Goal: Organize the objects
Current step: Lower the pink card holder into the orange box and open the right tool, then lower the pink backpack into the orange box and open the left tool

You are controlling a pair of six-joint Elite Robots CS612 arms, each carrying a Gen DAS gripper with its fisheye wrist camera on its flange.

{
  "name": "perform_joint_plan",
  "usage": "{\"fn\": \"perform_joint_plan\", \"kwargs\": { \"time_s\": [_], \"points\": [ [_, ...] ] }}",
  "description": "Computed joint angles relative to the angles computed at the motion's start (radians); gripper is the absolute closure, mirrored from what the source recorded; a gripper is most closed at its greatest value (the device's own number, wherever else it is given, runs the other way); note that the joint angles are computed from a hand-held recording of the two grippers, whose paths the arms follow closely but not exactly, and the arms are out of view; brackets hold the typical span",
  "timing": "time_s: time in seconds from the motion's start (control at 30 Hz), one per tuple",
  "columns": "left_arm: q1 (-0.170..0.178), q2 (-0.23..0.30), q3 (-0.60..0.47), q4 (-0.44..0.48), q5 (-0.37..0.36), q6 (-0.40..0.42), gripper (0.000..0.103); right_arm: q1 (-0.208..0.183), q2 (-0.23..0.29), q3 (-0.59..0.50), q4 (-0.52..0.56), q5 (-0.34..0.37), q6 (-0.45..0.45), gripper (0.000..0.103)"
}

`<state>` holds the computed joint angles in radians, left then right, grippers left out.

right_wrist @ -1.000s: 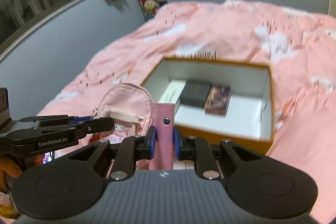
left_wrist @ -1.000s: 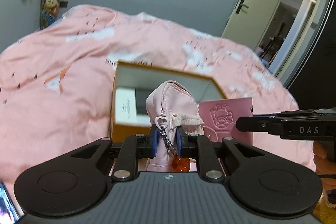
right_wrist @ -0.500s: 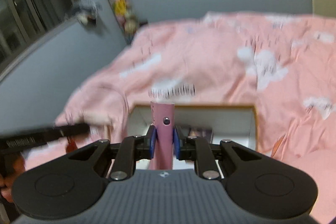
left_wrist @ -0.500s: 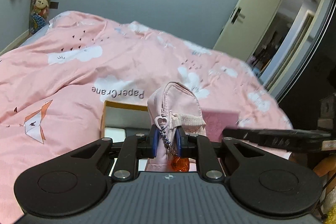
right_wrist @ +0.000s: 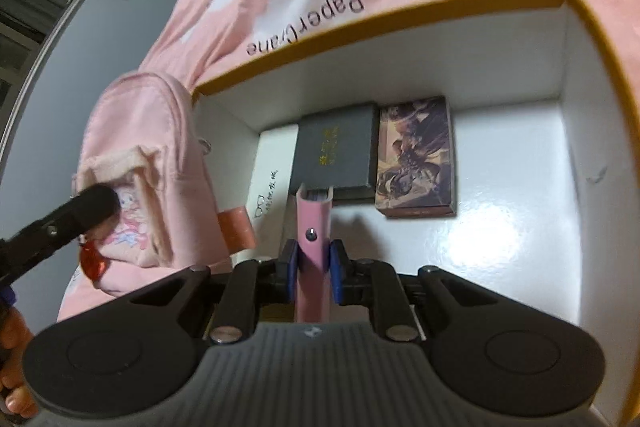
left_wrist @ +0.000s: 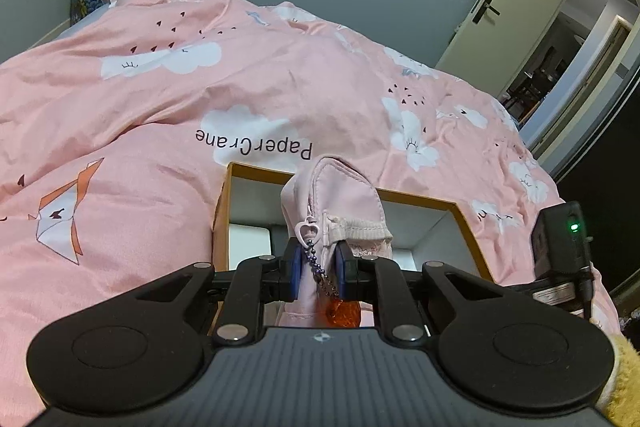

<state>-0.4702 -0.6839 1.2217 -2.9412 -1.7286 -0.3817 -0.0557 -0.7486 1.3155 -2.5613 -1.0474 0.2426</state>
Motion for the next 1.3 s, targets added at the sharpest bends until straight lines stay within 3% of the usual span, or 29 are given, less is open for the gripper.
{"fn": "perform_joint_plan", "kwargs": {
  "time_s": [0.1,0.2,0.37,0.7,0.8,0.93,1.03,1.17,1.3],
  "points": [
    [0.003,0.009,-0.01,0.008,-0.005,0.0,0.084,-0.004,0.018,-0.021,0.038,0.056,0.004,0.085],
    [0.007,0.018,-0.02,0.011,-0.015,-0.009,0.084,-0.002,0.028,-0.043,0.082,0.048,-0.022,0.085],
    [0.01,0.026,-0.032,0.008,-0.021,-0.02,0.084,0.019,0.052,-0.112,0.198,-0.069,-0.072,0.083],
    [0.015,0.028,-0.03,0.018,-0.037,-0.046,0.084,0.048,0.066,-0.157,0.299,-0.186,-0.14,0.068],
    [0.015,0.029,-0.029,0.015,-0.058,-0.06,0.084,0.053,0.041,-0.121,0.237,-0.253,-0.151,0.059],
    [0.017,0.045,-0.053,0.055,-0.142,-0.072,0.084,0.043,-0.015,-0.028,0.096,-0.302,-0.148,0.059],
    [0.004,0.056,-0.07,0.122,-0.153,-0.046,0.084,0.03,-0.045,0.018,0.032,-0.314,-0.151,0.059],
    [-0.004,0.076,-0.095,0.201,-0.14,-0.081,0.084,0.018,-0.068,0.062,-0.015,-0.289,-0.122,0.059],
    [-0.01,0.081,-0.104,0.266,-0.121,-0.069,0.084,0.007,-0.077,0.094,-0.058,-0.202,-0.094,0.059]
  ]
}}
